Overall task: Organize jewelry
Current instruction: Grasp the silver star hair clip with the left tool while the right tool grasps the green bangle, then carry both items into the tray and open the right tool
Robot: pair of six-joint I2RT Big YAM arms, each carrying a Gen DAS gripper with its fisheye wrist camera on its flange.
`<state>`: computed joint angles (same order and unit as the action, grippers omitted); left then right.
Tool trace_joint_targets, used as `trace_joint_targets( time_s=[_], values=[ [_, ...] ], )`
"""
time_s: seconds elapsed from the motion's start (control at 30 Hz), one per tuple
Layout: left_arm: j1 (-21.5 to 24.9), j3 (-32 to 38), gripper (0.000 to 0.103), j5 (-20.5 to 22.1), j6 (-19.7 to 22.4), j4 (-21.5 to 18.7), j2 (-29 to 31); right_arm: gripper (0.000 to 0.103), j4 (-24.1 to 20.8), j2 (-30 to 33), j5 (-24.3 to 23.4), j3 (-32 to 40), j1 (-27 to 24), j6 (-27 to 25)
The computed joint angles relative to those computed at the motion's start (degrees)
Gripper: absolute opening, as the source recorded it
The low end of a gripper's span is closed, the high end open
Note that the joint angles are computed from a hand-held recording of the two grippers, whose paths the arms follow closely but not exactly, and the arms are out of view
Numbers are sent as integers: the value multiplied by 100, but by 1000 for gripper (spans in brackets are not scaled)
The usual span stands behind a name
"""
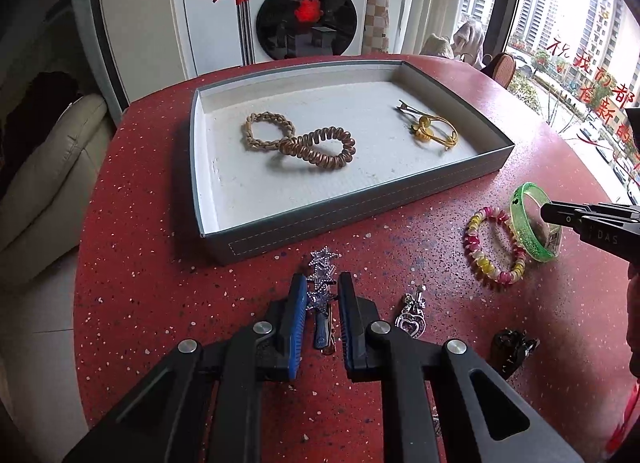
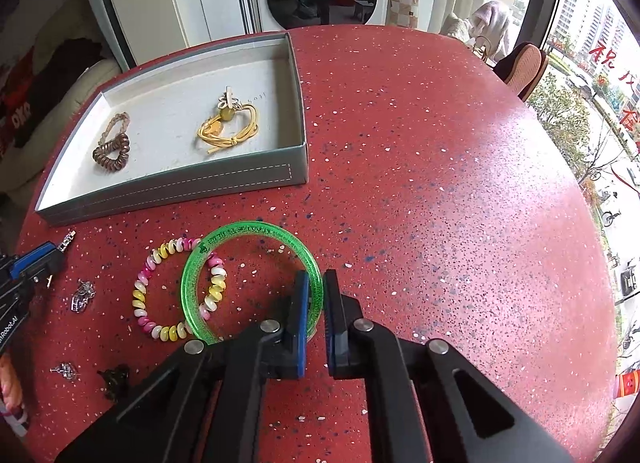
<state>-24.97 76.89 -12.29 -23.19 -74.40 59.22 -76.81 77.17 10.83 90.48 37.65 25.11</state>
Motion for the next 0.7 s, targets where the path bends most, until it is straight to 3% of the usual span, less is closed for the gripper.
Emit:
trace_joint_targets(
  time_s=[0.3,0.7],
  values=[
    [7,147,34,44,-162,79,-118,8,110,-171,-122,92,-83,-33],
    [228,926,34,-152,103,264,283,8,160,196,-443,875,-73,-118]
  ],
)
